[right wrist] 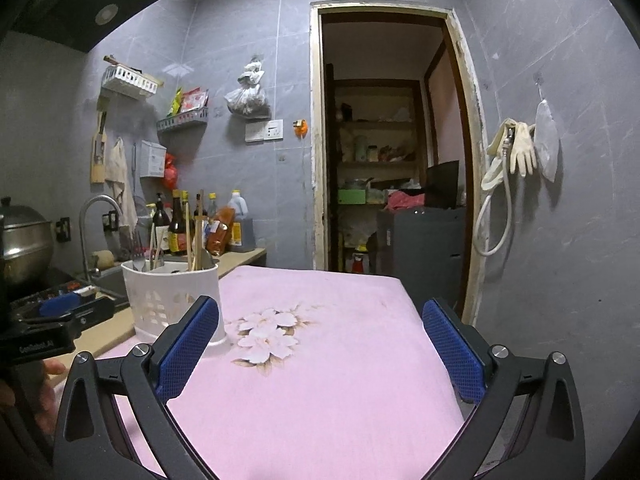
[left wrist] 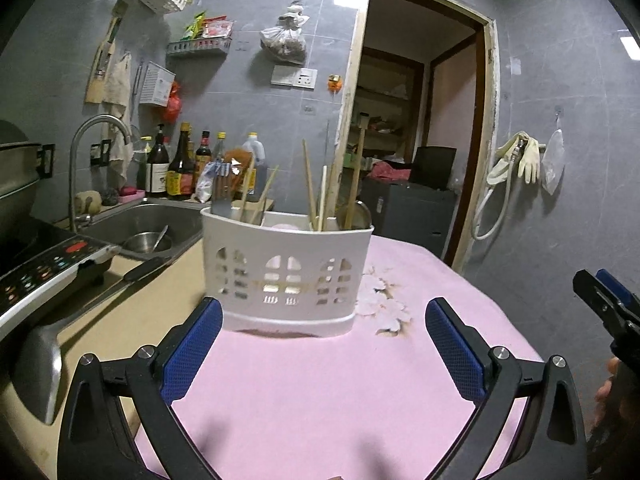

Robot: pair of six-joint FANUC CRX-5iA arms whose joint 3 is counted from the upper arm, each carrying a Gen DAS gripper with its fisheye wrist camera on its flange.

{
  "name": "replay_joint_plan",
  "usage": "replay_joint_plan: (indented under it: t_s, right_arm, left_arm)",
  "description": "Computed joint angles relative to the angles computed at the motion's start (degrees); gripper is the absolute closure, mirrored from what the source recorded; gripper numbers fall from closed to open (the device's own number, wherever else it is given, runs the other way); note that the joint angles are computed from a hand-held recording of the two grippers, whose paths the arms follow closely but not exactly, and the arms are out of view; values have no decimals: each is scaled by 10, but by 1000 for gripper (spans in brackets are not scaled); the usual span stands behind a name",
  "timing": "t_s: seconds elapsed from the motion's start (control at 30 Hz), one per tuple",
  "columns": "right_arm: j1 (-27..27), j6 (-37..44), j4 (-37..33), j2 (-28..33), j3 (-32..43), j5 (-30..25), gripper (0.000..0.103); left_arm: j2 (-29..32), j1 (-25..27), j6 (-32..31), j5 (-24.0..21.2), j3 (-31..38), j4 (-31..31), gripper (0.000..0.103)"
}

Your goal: Organize utensils

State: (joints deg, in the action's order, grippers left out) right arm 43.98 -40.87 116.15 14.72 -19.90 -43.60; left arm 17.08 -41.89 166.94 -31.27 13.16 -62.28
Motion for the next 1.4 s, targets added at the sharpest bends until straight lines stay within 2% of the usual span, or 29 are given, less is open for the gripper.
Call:
replay_joint_plan:
  t_s: [0.3, 0.6, 0.9, 1.4]
  right_arm:
    - [25, -10, 0, 8, -21, -57, 0]
    - [41, -4, -22, 13, -28, -81, 0]
    - [44, -3, -31, 12, -31, -83, 0]
    - [44, -4, -30, 10, -34, -82, 0]
  left_arm:
    - [-10, -41, 84, -53, -27, -83, 3]
    - [-15, -48, 95, -57, -36, -89, 3]
    - [-14, -58, 105, -71, -37, -105, 3]
    - [-13, -56, 98, -68, -37, -100, 3]
